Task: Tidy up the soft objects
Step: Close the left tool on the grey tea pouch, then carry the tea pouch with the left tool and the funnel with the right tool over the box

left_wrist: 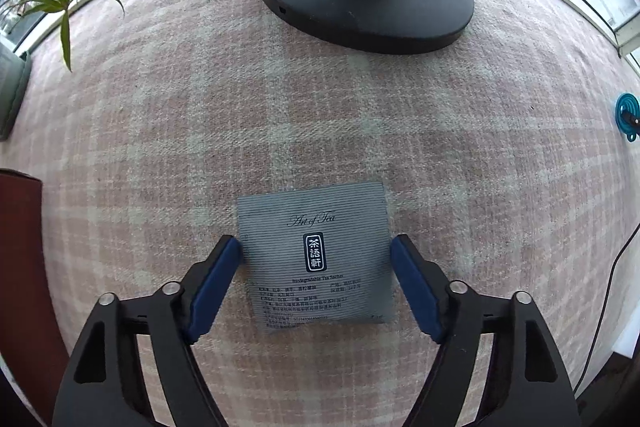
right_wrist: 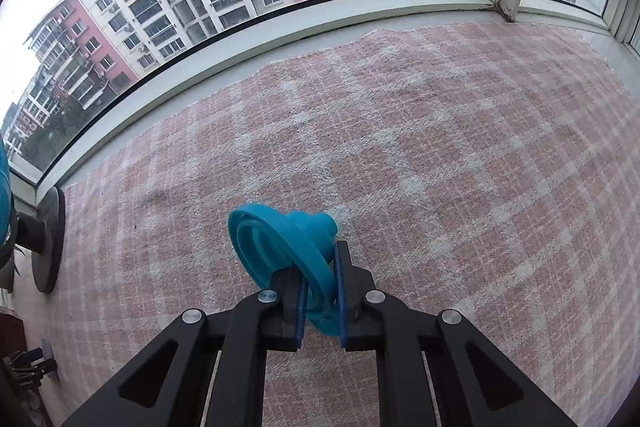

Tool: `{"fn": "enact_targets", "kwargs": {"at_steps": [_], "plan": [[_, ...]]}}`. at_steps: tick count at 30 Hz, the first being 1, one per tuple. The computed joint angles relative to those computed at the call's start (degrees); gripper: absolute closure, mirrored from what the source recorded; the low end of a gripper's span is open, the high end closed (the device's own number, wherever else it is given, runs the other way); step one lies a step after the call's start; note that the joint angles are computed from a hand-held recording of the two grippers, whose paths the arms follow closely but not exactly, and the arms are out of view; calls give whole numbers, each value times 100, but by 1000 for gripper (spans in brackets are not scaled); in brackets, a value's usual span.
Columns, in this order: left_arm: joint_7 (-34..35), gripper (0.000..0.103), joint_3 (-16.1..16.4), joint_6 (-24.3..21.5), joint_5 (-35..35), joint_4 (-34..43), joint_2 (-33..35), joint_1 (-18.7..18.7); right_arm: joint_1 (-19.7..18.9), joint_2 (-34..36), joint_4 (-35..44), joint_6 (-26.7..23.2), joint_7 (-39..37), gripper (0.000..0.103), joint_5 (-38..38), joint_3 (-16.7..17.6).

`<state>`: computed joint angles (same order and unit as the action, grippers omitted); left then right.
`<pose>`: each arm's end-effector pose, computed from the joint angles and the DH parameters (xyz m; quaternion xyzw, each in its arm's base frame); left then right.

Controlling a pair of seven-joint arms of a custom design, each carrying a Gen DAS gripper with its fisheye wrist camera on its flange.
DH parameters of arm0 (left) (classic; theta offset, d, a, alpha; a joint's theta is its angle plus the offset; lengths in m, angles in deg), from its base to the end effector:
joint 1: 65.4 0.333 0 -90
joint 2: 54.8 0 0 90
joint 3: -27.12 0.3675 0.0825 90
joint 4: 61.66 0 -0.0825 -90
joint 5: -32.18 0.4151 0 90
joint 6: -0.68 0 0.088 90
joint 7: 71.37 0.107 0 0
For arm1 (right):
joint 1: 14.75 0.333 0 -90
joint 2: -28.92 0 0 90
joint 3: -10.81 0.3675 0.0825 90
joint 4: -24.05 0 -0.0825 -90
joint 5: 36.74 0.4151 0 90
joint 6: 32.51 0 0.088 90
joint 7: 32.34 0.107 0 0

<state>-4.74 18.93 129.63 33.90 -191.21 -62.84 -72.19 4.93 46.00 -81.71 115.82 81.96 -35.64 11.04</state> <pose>0.5104 -0.1377 0.4664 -0.7495 0.6585 -0.0480 0.0479 0.6638 0.2398 0.4456 -0.6575 0.7204 -0.0791 0.2061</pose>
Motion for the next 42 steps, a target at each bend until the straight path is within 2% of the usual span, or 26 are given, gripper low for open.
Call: {"fn": "enact_targets", "kwargs": {"at_steps": [5,8,13,18,25,33,42], "plan": [[-52,51,1,-39,-28,-107,-232,-20,76,-86,-84,35,91,93,-133,-9],[-65,55,24,-61,-87,-193,-374,-39,114,-114,-77,13,127,93,-287,-28],[270,57,231,84,-356,-370,-449,42,87,-220,-171,101,129,93,-275,11],[474,57,278,89,-510,-533,-643,89,59,-353,-322,188,37,93,-189,79],[755,57,383,-154,-596,-753,-1241,83,66,-708,-655,365,-124,93,52,222],[946,57,614,-513,-618,-1229,-2246,104,184,-1249,-1032,371,-225,93,155,455],[1213,57,950,-1274,-433,-1645,-3787,248,517,-1859,-1299,240,-236,93,34,875]]}}
